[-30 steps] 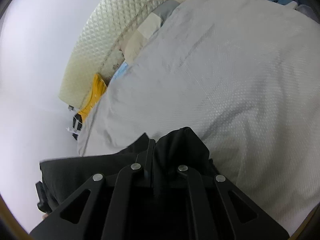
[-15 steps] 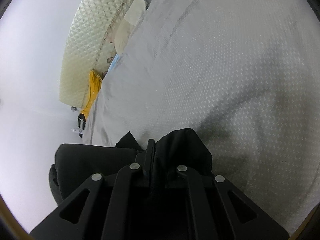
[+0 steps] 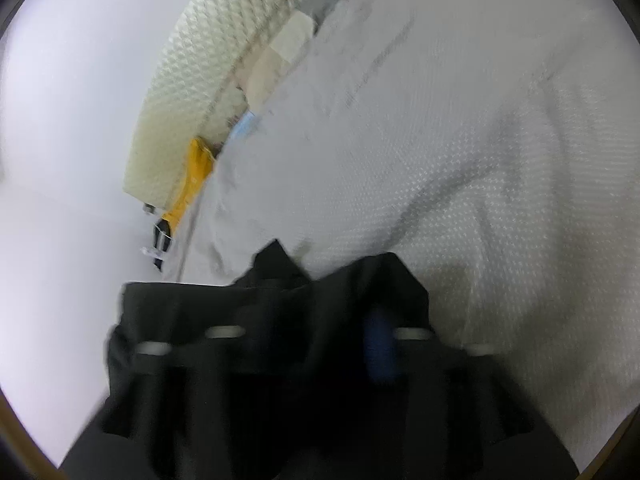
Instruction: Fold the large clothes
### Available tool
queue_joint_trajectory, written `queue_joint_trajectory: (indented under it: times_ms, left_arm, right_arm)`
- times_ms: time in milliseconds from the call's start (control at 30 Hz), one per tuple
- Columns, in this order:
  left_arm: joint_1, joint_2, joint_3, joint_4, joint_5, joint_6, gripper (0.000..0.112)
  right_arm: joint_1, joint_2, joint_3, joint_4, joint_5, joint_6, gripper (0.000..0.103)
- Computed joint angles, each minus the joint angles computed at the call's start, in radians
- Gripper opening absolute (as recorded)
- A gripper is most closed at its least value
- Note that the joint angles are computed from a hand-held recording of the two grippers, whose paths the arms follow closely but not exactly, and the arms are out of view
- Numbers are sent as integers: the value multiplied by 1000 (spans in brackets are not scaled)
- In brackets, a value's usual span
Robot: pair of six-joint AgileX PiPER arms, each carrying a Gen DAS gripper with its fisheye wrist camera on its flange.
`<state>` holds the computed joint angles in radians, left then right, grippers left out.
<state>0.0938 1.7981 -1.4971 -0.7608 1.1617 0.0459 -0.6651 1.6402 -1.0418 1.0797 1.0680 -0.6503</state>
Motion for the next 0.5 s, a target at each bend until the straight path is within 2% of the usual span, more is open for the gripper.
queue_joint_trajectory:
  times_ms: [33, 67, 100, 200, 333, 400, 500]
  left_arm:
    - [25, -27, 23, -25, 12, 9, 58]
    - [47, -57, 45, -45, 15, 22, 79]
    - [59, -93, 60, -48, 11, 24, 91]
    - [75, -214, 62, 47, -1, 32, 92]
    - [-50, -366, 41, 303, -93, -42, 92]
    - [-156, -419, 42, 412, -151, -107, 92]
    - [-346, -437, 40, 562, -223, -214, 92]
  right_arm:
    - [-20, -41, 23, 14, 6, -16, 89]
    - [-28, -72, 35, 13, 1, -21, 91]
    - [-40, -114, 46, 0, 0, -23, 91]
    - [-49, -246, 81, -56, -49, -10, 91]
    - [34, -451, 110, -180, -167, 46, 91]
    - [127, -556, 123, -249, -244, 98, 91]
    - [364, -669, 133, -431, -394, 255, 95]
